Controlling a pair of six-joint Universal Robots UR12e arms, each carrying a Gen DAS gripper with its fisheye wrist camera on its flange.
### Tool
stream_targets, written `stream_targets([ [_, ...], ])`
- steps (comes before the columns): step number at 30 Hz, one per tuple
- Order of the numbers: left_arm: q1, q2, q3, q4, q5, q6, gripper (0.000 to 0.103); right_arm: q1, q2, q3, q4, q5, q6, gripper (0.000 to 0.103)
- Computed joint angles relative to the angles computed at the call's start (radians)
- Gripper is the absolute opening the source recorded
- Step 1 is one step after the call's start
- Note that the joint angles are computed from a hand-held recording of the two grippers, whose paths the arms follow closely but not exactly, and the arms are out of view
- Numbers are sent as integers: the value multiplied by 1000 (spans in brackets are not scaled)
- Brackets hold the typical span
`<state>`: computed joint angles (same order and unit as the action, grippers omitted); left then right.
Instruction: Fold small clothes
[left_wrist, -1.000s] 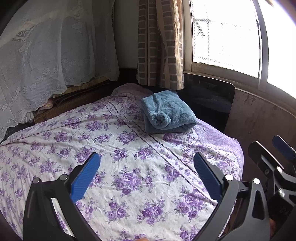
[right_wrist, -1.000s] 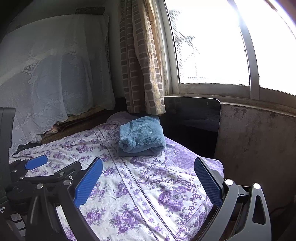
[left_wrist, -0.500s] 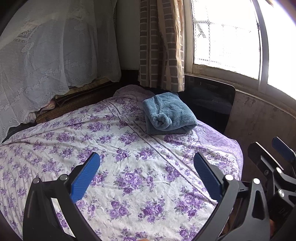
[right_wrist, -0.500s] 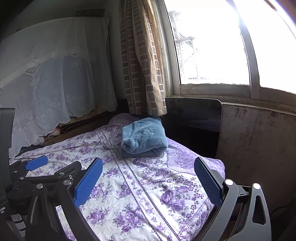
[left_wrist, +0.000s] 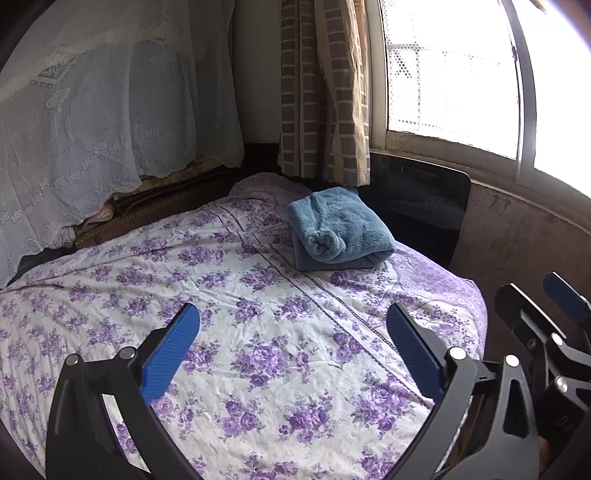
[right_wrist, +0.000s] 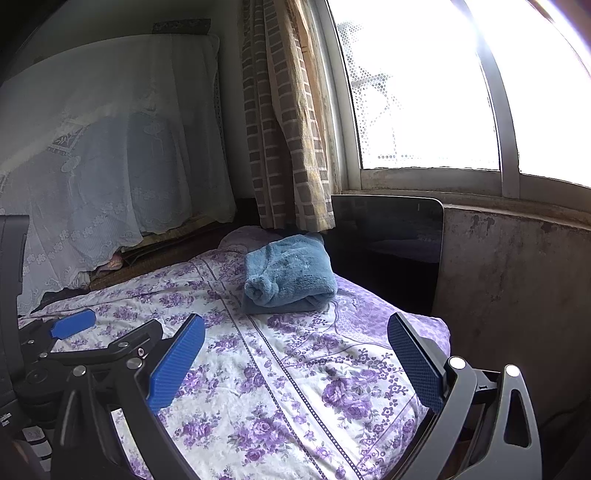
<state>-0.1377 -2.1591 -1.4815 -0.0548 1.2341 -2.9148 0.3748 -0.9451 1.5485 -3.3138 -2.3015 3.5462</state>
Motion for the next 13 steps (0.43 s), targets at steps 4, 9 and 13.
stream_targets([
  [4,0,4,0,-12,-5,6,99,0,-1,3,-9,2,0,99],
  [9,2,6,-1,-13,-11,-7,99,1,0,2,-13,1,-3,99],
  [13,3,8,-6,4,-9,-17,99,1,-2,5,-14,3,-4,99],
])
